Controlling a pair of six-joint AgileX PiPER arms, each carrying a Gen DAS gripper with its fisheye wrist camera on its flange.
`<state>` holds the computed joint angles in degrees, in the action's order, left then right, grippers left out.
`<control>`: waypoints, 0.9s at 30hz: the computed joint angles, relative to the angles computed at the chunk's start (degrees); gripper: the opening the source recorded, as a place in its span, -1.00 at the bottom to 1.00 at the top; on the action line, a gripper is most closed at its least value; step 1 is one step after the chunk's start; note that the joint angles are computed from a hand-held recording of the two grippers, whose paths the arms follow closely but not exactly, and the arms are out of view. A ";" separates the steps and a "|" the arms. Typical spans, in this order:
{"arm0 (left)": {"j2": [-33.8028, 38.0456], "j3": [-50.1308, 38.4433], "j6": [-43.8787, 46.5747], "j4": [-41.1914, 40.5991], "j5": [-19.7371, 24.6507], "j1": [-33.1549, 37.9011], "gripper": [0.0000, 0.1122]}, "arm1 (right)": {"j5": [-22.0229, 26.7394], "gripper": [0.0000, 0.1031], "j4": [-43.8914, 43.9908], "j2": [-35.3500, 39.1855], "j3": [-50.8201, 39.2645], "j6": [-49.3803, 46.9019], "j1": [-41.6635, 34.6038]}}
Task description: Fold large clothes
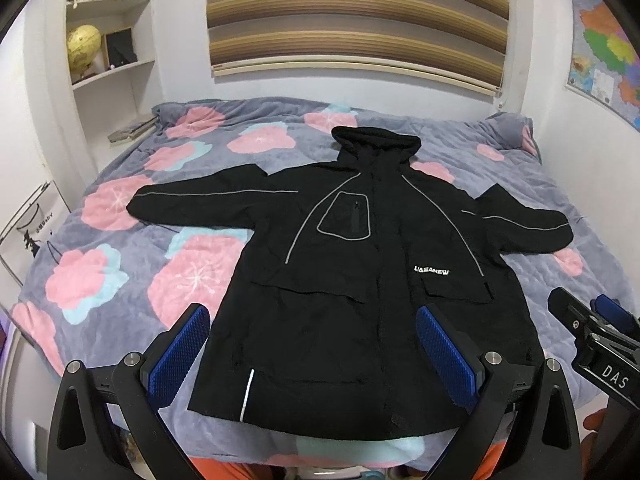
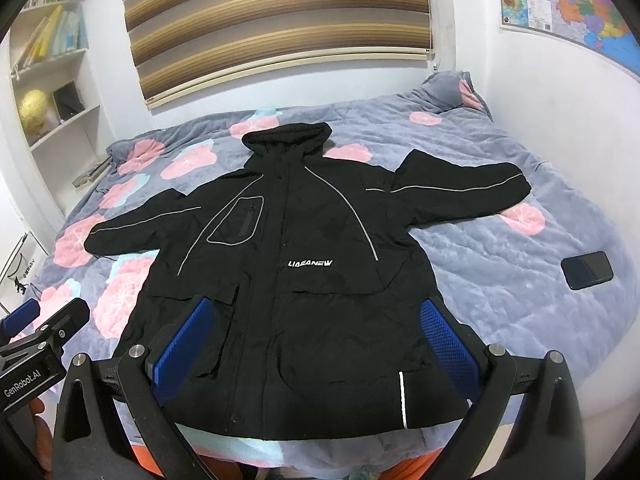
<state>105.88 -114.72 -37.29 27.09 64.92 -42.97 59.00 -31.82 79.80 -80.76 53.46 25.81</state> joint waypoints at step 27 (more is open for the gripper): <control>1.61 3.86 8.01 -7.90 -9.83 11.26 0.83 | 0.66 1.00 -1.18 17.78 -12.66 -0.03 2.44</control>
<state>107.49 -110.85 -29.29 19.20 55.08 -31.71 59.67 -33.00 97.57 -93.43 53.43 28.25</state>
